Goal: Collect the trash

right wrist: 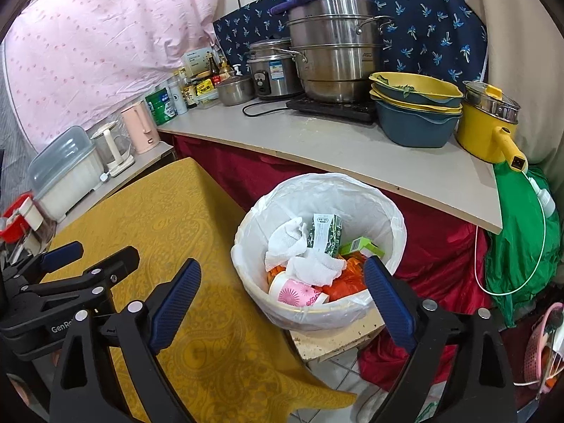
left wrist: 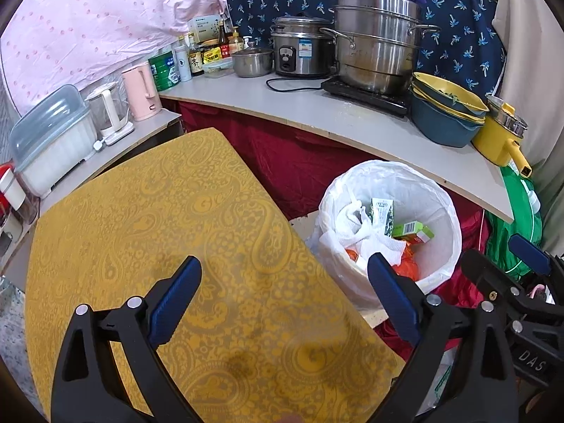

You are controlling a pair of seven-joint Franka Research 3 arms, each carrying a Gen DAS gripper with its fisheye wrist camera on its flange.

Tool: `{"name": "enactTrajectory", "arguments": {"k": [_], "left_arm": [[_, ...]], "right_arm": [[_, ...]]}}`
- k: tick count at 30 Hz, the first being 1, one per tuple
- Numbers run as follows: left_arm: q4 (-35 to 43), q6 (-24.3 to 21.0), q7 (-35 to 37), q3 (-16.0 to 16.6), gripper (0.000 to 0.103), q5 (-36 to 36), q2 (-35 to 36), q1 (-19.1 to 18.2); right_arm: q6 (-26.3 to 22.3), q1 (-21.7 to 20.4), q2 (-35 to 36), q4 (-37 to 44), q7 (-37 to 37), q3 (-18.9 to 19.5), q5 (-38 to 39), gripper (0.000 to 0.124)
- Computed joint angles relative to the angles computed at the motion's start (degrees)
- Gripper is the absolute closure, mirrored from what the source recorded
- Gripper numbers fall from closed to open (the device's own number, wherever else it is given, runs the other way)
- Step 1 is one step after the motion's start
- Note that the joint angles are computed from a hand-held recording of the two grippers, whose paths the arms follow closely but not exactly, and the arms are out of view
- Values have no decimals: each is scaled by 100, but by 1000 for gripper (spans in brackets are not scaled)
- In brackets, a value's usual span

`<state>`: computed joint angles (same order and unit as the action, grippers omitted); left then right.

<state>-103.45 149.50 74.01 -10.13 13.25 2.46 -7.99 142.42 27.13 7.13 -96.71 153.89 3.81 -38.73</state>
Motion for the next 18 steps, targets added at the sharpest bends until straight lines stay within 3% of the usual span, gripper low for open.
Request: {"name": "enactTrajectory", "arguments": {"k": [18], "left_arm": [[-663, -76, -206, 15, 11, 94, -528, 31]], "right_arm": [[-180, 70, -213, -184, -62, 169, -342, 27]]}}
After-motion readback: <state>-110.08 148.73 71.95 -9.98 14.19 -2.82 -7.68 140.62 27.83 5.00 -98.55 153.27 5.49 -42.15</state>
